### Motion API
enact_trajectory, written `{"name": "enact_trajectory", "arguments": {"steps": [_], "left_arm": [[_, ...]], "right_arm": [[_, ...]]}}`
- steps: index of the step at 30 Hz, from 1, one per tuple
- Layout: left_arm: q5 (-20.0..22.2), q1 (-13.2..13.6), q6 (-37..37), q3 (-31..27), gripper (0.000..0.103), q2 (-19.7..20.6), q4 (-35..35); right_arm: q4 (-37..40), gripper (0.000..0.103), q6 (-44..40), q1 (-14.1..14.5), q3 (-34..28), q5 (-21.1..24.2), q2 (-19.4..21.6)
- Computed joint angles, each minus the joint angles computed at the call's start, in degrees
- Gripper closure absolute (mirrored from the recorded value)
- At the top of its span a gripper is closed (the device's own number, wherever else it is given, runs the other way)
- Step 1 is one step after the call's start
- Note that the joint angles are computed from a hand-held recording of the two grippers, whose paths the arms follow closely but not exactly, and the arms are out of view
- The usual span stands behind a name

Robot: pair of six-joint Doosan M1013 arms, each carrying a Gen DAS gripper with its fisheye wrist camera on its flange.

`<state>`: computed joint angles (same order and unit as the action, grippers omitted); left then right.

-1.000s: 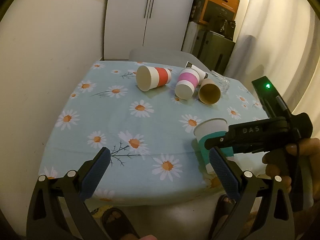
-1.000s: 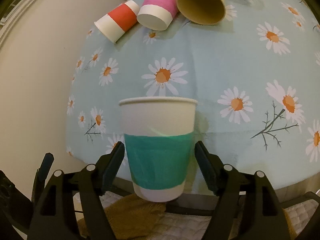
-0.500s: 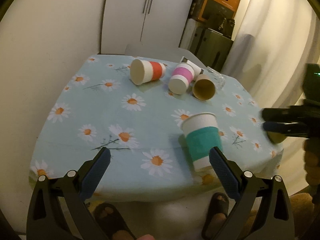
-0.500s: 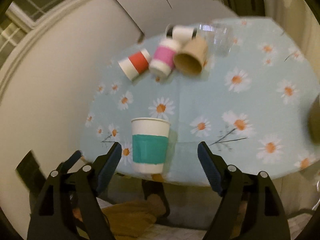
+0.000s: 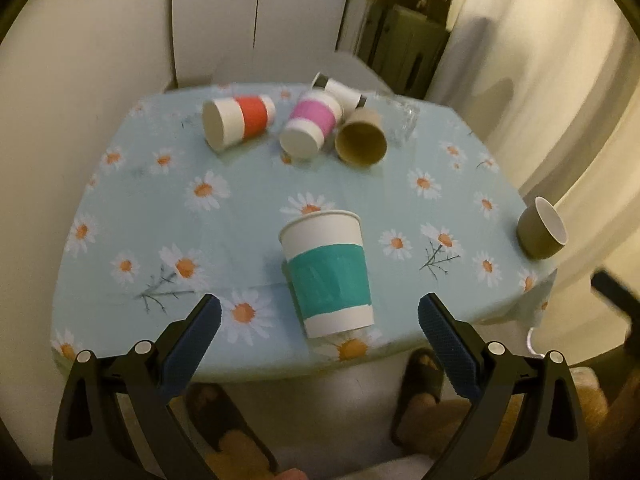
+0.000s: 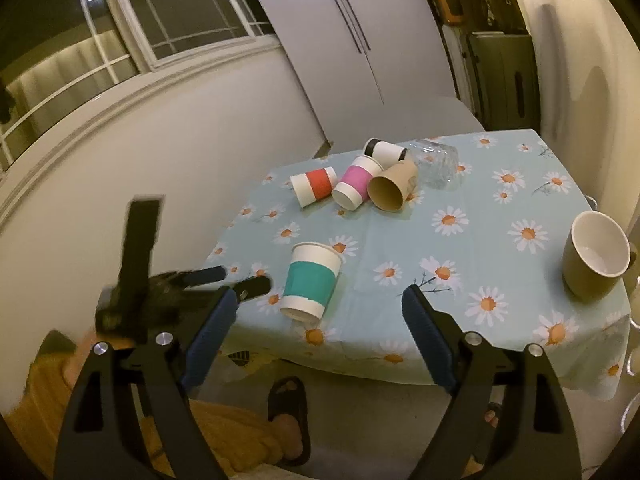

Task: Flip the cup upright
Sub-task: 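Grasp the upright teal-banded cup with the left tool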

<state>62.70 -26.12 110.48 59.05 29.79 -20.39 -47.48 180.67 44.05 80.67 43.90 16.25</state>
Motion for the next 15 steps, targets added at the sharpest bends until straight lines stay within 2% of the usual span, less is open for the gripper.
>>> {"name": "enact_trajectory", "arguments": {"steps": [4, 10, 15], "left_arm": [[5.0, -0.9, -3.4, -5.1, 0.007, 2.8, 0.9], [11.9, -2.8, -7.3, -10.4, 0.007, 6.6, 4.8], [15.0, -4.4, -9.8, -14.4, 0.007, 9.4, 10.7]], "right_arm": [[-6.2, 0.019, 2.8, 1.3, 1.9, 1.4, -0.4], [-3.0, 0.019, 2.1, 0.3, 4.2, -0.6, -1.3], [-2.2, 0.019, 1.4, 0.2, 4.7, -0.8, -1.6]]}}
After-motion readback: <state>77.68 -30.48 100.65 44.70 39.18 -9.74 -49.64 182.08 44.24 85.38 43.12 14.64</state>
